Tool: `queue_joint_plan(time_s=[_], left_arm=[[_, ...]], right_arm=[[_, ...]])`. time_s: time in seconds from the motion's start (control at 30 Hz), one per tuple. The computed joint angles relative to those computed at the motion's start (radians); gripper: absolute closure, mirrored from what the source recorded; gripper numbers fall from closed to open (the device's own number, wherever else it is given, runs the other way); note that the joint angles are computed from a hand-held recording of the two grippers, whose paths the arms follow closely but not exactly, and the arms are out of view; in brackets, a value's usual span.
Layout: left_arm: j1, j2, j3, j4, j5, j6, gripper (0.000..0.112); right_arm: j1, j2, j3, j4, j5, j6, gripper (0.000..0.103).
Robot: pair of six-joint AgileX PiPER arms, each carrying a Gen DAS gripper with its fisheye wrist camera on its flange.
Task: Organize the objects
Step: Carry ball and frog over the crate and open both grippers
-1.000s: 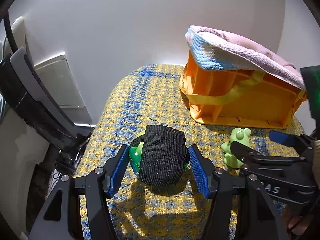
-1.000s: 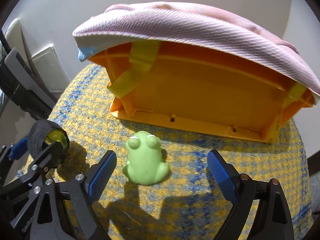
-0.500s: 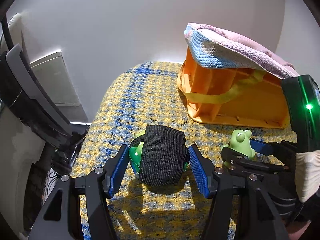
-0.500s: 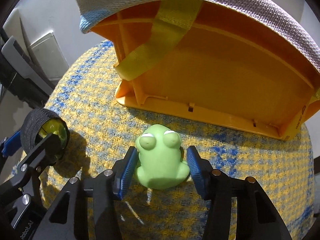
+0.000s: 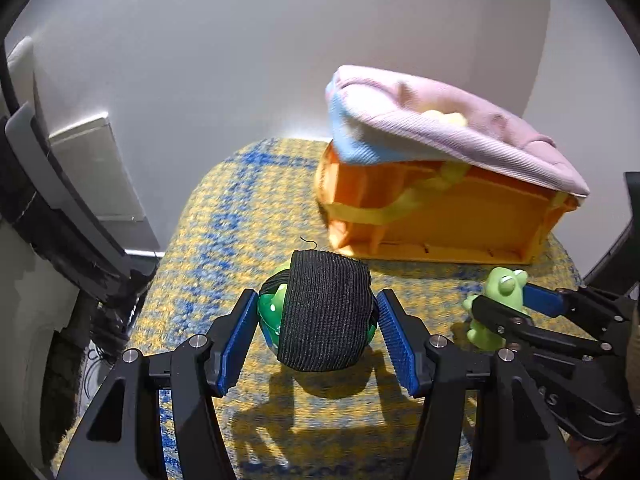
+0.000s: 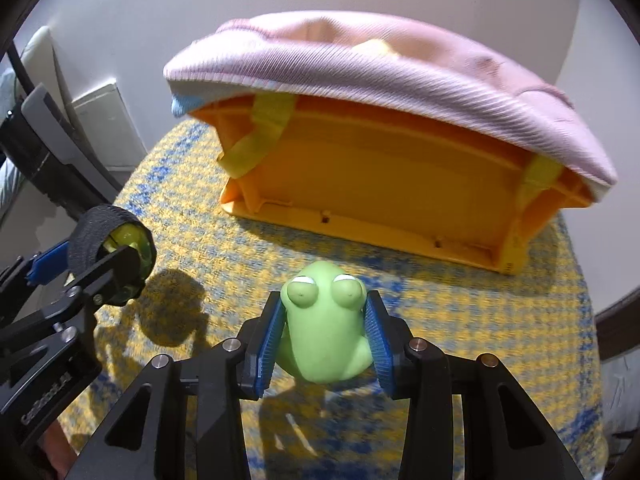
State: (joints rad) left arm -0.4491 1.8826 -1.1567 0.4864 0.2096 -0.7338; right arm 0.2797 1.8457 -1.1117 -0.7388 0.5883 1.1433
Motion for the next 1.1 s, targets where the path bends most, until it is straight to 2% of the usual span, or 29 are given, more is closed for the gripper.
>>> queue_joint_plan(time_s=[0.07,0.2,0.4,0.63,1.1], left_arm=[[-0.021,-0.012,-0.013,0.038,0.023,-0.035,0.052],[-0.053,-0.034,-0.044,0.025,0.065,-0.023,0.052],[-0.107,-0.052,-0.130,0.033,0.140,-0.007,0.052],[-0.136,-0.037,-0.261,-0.048,0.218,0.092,0.052],[-0.139,0.031,-0.493,-0.115,0.314,0.217,0.052]], right_arm=[[0.000,-0.038,0.025,-0.036,-0.003,0.023,0.063],[0.010,-0.168,0.146,-0.071,0.007,0.076,0.063],[-0.035,-0.218,0.090,-0.026,0.036,-0.014,0.063],[-0.074,-0.324,0.074,0.013,0.077,-0.103,0.063],[-0.150,-0.365,-0.029,0.059,0.092,-0.225,0.063]])
